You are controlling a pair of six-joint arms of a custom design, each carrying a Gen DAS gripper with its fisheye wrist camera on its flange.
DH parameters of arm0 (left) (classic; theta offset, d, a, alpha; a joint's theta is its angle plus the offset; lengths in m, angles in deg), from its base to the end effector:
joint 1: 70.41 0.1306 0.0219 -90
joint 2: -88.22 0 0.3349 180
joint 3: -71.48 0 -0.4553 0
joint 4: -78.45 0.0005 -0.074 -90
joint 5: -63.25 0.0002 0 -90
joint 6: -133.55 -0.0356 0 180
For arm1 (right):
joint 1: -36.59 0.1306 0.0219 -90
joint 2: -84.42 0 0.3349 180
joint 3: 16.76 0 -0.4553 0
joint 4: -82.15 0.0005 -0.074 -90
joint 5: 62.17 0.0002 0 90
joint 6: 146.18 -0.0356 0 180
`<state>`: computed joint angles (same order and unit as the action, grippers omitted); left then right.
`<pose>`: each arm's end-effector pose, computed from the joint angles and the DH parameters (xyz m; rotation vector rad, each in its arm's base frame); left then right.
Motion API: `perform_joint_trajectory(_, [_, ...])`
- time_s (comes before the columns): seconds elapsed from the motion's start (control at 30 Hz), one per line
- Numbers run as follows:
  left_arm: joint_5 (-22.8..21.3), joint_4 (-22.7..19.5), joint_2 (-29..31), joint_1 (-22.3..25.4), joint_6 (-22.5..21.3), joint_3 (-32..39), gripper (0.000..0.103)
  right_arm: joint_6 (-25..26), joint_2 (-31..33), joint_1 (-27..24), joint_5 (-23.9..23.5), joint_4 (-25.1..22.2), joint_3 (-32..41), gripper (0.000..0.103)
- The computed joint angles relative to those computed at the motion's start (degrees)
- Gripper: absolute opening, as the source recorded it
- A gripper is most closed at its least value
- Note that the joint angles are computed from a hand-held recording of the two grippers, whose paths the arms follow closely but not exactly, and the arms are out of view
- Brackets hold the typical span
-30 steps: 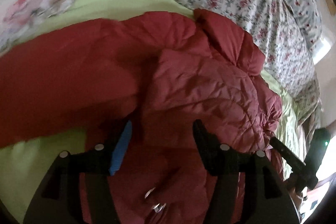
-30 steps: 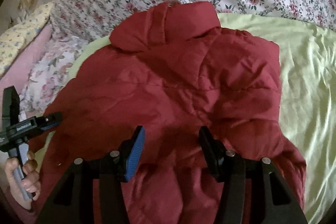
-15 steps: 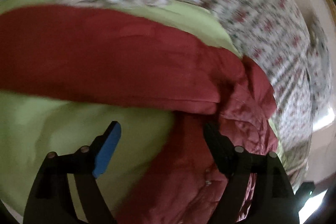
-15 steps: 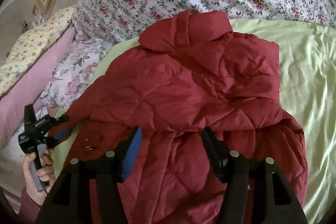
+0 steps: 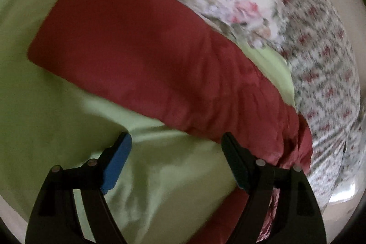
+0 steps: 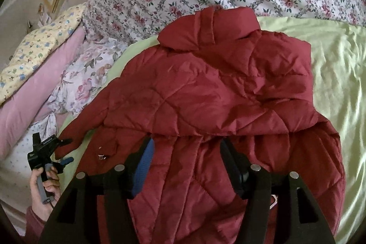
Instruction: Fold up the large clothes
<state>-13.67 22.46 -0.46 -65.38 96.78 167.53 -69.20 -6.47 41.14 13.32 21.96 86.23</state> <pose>0.5498 0.0398 0.4181 -1.1483 2.2711 -0.6311 0.5311 0.0507 0.4961 0.0548 2.3911 0.4468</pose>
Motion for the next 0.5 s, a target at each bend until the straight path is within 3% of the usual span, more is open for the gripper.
perform_joint_trajectory(0.17, [-2.0,2.7,2.2,1.7,1.0,1.5,0.081,0.1,-0.1,-0.2,-0.1,-0.1,-0.5,0.062])
perform_joint_trajectory(0.3, [-3.6,2.7,6.4,2.7,-1.5,6.3,0.077,-0.4,-0.4,-0.6,-0.7,0.4,-1.2,0.062])
perform_joint_trajectory(0.37, [-4.4,2.9,7.5,2.8,-3.7,8.0,0.033,-0.6,-0.5,-0.7,-0.7,0.5,-1.6,0.062])
perform_joint_trajectory(0.43, [-3.8,3.5,8.2,2.8,-5.5,9.0,0.016,-0.2,-0.6,-0.8,-0.7,0.3,-1.7,0.062])
perform_joint_trajectory(0.5, [-4.8,4.5,7.5,2.4,-6.7,8.8,0.011,0.2,-0.7,-1.0,-0.6,0.1,-1.8,0.062])
